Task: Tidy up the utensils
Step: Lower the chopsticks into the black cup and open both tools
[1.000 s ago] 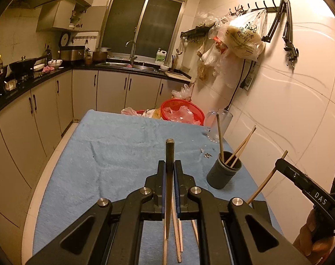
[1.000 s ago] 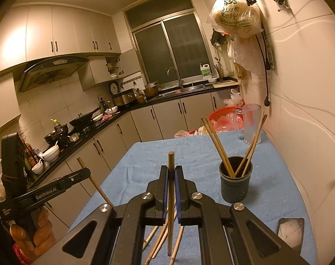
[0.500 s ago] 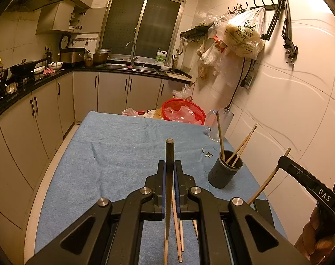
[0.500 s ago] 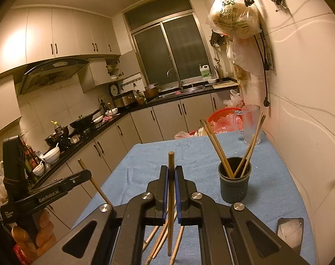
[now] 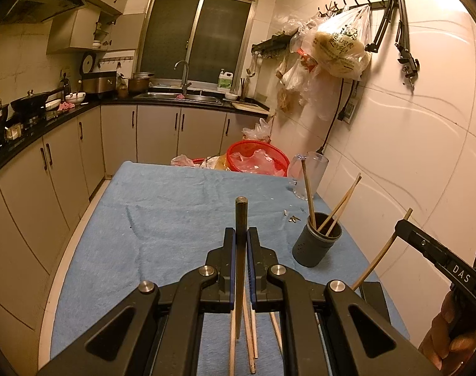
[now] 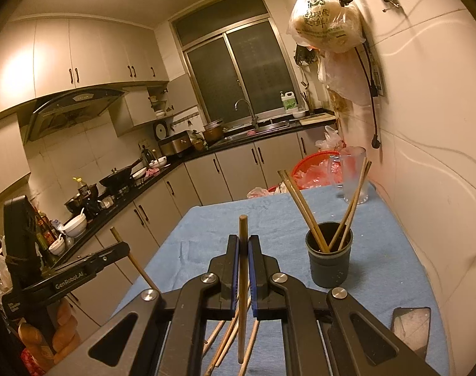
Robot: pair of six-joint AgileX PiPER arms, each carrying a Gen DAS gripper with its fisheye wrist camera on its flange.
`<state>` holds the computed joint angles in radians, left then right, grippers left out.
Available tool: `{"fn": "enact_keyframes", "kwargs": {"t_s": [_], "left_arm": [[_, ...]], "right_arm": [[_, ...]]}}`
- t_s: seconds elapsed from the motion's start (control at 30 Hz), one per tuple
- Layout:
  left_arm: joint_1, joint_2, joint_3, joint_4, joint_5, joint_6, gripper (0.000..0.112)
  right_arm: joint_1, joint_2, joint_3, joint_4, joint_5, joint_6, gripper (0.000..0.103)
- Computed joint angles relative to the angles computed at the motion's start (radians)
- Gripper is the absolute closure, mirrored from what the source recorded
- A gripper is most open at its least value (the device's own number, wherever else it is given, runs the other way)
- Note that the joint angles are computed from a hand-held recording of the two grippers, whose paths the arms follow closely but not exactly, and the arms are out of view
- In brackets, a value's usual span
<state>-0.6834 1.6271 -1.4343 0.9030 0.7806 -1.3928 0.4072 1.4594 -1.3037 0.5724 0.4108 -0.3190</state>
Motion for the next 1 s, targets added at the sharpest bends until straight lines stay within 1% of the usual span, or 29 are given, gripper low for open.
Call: {"fn": "enact_keyframes", "kwargs": {"t_s": [0.2,0.63,0.73,1.0], "left_arm": [[0.0,0.026,-0.045,-0.02,0.01,0.041,0.105],[-0.004,0.128,-0.216,-0.095,0.037,0.169,0.105],[-0.003,0.16,-0.271,-0.122,0.047,0.208,0.105],[0.001,0.262,-0.488,-0.224,0.087,0.369,0.105]], "right_arm": [[-0.028,-0.004,0.004,0.052,0.012,-0.05,0.097],[-0.11,0.002,-0.018,0.139,0.051,-0.135,0.097],[-0.133,0.008,-0.028,0.157,0.061,-0.154,0.097],[-0.21,0.036,-0.104,0.172,0.107,-0.152,0.097]]}}
